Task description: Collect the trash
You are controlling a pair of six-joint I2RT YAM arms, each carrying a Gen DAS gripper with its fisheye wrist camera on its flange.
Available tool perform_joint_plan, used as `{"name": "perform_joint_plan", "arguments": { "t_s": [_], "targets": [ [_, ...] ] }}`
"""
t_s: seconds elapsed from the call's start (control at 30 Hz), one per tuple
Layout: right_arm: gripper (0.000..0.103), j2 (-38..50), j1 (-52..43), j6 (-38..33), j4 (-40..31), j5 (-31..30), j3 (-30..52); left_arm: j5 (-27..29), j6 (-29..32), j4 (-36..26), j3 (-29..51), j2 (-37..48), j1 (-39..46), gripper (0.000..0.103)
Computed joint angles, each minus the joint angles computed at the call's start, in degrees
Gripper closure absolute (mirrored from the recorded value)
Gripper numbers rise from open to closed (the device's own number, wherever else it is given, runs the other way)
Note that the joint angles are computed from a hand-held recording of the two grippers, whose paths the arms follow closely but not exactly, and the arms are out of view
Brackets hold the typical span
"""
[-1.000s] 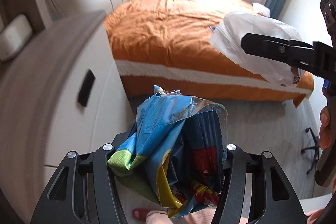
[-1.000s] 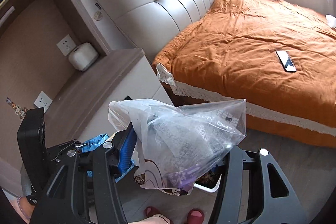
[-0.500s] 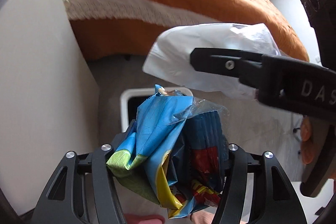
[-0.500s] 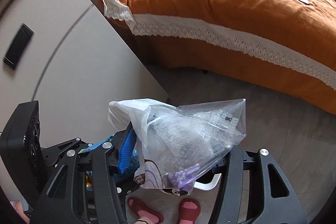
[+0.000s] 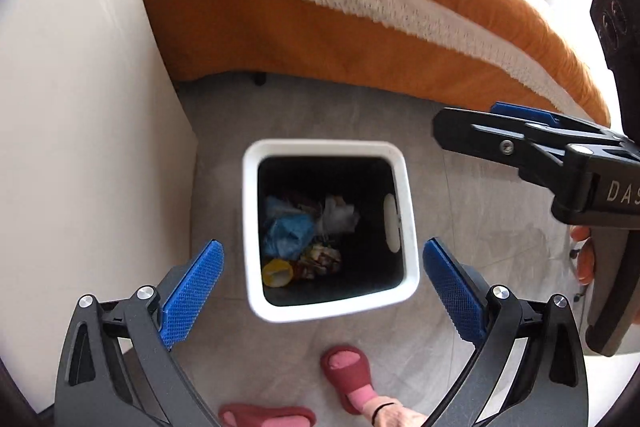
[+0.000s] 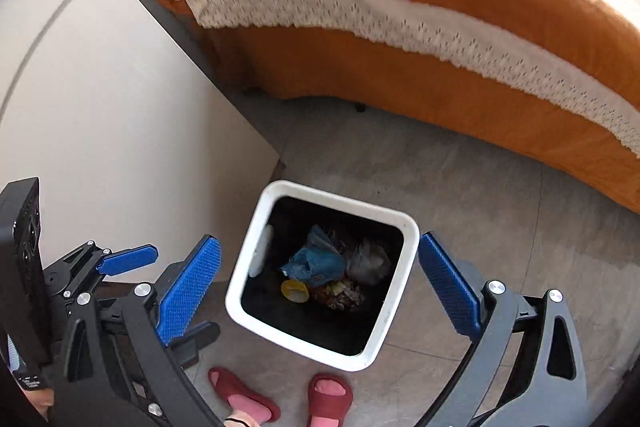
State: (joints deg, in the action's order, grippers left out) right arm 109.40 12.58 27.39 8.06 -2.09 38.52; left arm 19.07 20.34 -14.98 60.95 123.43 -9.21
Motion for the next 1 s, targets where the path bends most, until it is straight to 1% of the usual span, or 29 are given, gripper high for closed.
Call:
{"name": "perform_joint_plan", "arguments": {
  "t_s": [0.07,0.1,0.2,0.37,0.47,0.53,0.6,0.67,0.73,0.83,0.87,0.93,1.0],
  "targets": [
    [0.005,-4.35,0.29,0.04,-2.41,0.23,-0.63,0.5,-0.24,-2.19,-0.73,-4.1,0.51,0.005],
    [0.005,-6.31,0.57,0.06,-3.58,0.54,-0.77,0.51,-0.82,-1.97,-1.4,-5.63,0.3,0.005],
    [0.005,-13.43,1.74,-0.13,-8.79,1.66,-0.76,0.38,-1.43,-4.04,-2.55,-12.21,0.37,0.005],
    [0.005,-28.63,4.81,-0.16,-20.5,4.12,0.88,0.08,-2.66,-9.88,-3.97,-25.42,0.59,0.005],
    [0.005,-36.94,8.51,-0.66,-29.64,8.34,4.8,2.33,-5.26,-16.95,-2.69,-35.1,2.25,0.005],
    [0.005,-40.9,12.4,-0.62,-35.98,13.34,9.12,4.45,-6.83,-21.28,-1.44,-40.23,3.75,0.005],
    [0.005,-44.28,15.55,0.0,-40.71,16.43,13.35,4.41,-8.54,-25.4,0.1,-45.77,4.62,0.005],
    [0.005,-46.41,18.61,1.12,-44.16,17.84,17.92,5.66,-9.18,-30.01,2.33,-49.73,6.49,0.005],
    [0.005,-46.85,21.82,1.58,-46.6,20.27,22.37,5.44,-9.84,-35.51,6.07,-53.88,9.0,0.005],
    [0.005,-45.96,29.17,1.16,-48.95,27.41,29.66,6.88,-9.52,-43.01,12.55,-57.24,14.42,0.005],
    [0.005,-45.17,31.64,0.74,-49.44,29.82,32.1,7.44,-9.08,-45.45,15.1,-58.11,16.77,0.005],
    [0.005,-43.28,34.72,-0.28,-50.34,32.31,36.62,8.85,-7.48,-49.19,19.38,-58.83,20.95,0.005],
    [0.005,-41.84,37.02,-2.18,-49.54,32.07,40.28,10.17,-5.15,-52.92,24.71,-59.25,25.95,0.005]
  ]
}}
